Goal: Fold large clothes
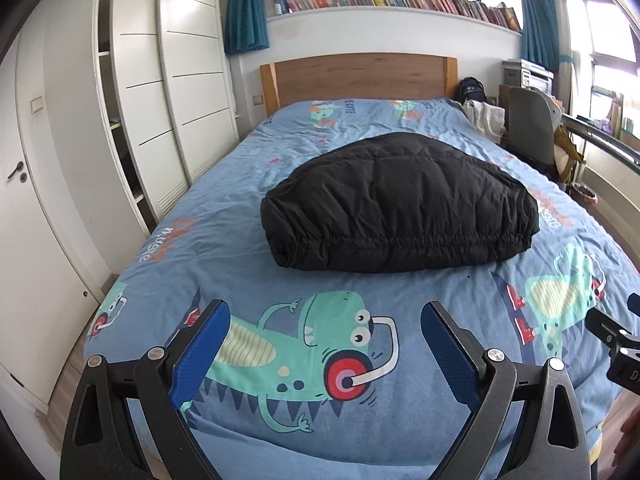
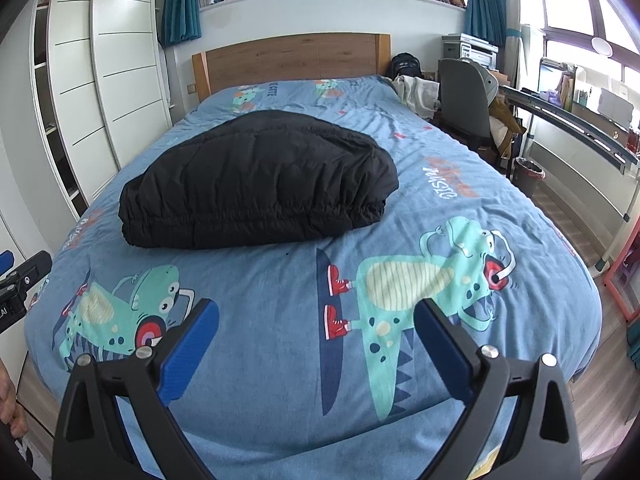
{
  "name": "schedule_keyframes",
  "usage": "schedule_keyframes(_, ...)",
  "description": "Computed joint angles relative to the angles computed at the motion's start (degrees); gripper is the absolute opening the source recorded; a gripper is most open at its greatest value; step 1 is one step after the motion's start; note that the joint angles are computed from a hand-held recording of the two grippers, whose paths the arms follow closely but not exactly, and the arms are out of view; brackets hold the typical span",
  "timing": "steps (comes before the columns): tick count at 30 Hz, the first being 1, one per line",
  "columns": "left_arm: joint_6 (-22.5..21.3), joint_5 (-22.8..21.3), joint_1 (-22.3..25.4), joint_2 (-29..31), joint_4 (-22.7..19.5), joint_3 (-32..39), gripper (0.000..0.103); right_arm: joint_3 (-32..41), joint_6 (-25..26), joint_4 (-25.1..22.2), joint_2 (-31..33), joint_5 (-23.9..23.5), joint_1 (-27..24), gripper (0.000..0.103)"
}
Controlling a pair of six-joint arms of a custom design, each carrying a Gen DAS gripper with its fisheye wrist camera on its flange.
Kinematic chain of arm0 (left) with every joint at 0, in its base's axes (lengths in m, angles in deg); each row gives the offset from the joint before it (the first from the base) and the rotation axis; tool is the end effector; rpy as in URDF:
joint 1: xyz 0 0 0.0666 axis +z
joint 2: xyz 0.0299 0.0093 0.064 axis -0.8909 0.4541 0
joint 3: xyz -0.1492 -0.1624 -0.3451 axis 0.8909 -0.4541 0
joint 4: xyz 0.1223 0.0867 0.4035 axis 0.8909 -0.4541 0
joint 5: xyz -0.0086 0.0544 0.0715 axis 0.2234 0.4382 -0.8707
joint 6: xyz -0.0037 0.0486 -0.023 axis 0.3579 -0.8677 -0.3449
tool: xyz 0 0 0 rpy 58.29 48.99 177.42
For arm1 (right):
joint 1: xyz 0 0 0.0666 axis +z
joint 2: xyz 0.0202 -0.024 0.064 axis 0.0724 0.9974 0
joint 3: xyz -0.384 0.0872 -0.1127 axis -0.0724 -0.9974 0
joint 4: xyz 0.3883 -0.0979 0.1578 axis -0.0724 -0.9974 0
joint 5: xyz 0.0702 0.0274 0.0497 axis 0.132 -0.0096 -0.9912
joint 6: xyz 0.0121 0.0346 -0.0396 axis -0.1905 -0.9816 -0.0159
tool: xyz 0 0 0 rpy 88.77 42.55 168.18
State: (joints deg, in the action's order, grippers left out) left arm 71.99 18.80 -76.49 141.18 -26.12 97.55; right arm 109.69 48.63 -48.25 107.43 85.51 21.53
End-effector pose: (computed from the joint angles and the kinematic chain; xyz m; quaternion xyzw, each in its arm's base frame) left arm 0.4180 -0.0844 0.6646 -0.0974 0.8828 0.1078 0.4466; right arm 0.4821 0.1489 0.6407 -0.0773 0.8968 0.0710 0.4299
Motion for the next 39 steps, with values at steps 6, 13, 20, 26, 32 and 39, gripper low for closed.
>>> schedule_keyframes(6,0.0,1.1,0.0,0.9,-0.9,-0.5,0.095,-1.0,0.0,-0.3,0.7,-0.6,-0.3,0.099)
schedule_keyframes(13,0.7,3.7,1.0,1.8,-2.5,-1.9,0.095,-1.9,-0.6,-0.7,1.6,-0.8,-0.4,0.099)
schedule_keyframes(20,0.8,5.1,1.7,2.9,-3.4,-2.2,0.095,-1.8,-0.6,-1.9,3.1,-1.2,-0.2,0.099)
schedule_keyframes(26,0.6,6.3,2.4,3.5,-3.5,-2.7,0.095,-1.8,-0.5,-2.4,4.1,-1.4,0.1,0.099)
schedule_keyframes(32,0.6,7.7,3.0,3.9,-3.9,-3.4,0.095,-1.7,-0.8,-3.0,5.2,-1.7,0.3,0.099)
schedule_keyframes(39,0.6,9.2,3.9,4.6,-4.0,-3.9,0.095,-0.9,-0.5,-3.7,6.6,-1.7,0.7,0.099)
